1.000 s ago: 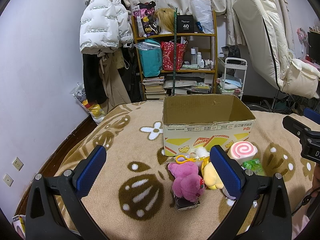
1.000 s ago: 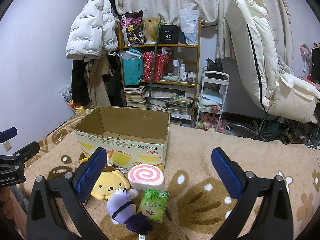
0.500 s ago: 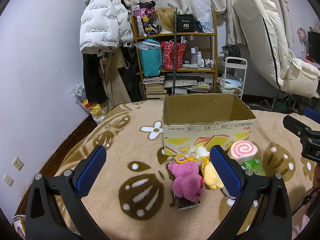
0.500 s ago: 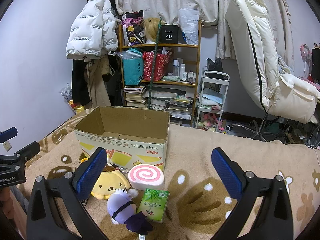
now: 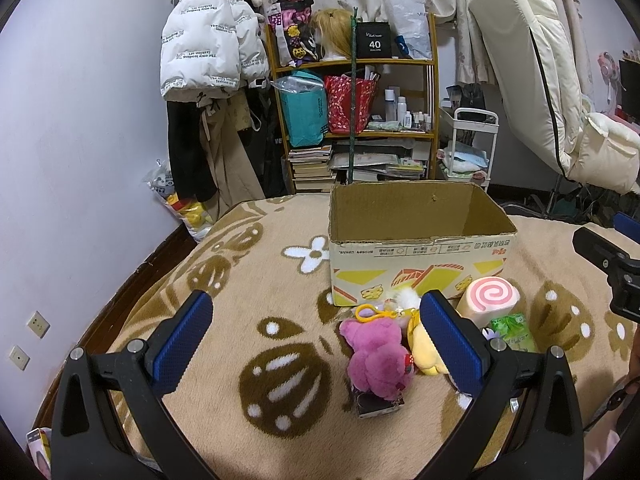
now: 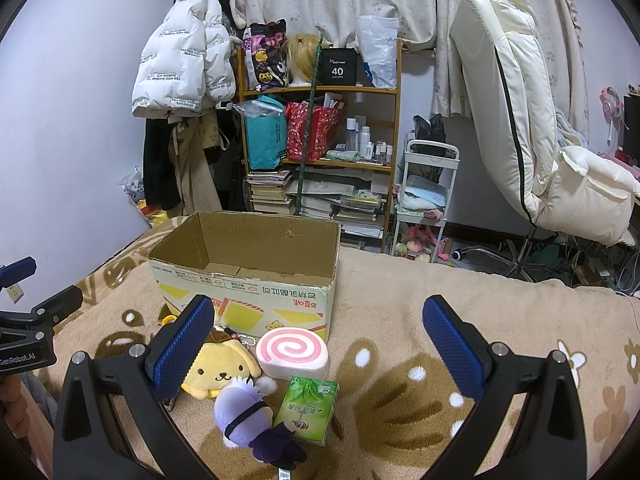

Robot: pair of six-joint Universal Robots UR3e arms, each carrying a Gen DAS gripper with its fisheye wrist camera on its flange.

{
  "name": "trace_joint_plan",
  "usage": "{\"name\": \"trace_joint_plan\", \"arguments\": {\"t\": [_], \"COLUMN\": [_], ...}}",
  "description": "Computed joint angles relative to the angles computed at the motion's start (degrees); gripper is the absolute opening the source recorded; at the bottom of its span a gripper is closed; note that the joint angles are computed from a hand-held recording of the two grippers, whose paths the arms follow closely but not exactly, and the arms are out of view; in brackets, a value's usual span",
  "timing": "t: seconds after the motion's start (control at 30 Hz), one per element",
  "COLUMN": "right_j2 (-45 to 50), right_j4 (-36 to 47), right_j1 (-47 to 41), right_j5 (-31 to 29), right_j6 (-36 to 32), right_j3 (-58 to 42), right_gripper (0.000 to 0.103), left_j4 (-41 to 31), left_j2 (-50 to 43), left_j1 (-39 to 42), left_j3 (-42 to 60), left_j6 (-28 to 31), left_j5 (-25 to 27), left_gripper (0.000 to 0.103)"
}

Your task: Organize soft objects

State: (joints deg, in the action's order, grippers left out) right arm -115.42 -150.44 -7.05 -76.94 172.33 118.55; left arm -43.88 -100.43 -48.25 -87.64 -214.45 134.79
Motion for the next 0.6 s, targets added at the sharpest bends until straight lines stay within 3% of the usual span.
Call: {"name": "trace_joint_plan", "arguments": {"t": [0.3, 0.6], "right_j2": [-0.51, 8.60], "right_j4": [2.55, 1.47], "right_j1": [-0.66, -1.01], "right_j5": [0.83, 2.72], "right_j6": [-0.19, 3.85], "right_j3": [-0.85, -4.04], "right_gripper": [0.103, 0.103], "left_j4": [-2.12, -5.51], "left_j2": [-0.05, -0.88], "left_j1": [0.75, 8.23], "left_j3": [1.09, 3.16], "left_j6": [-0.28, -0.07], "left_j5": [-1.53, -14.46], "left_gripper": [0.102, 0.102]}}
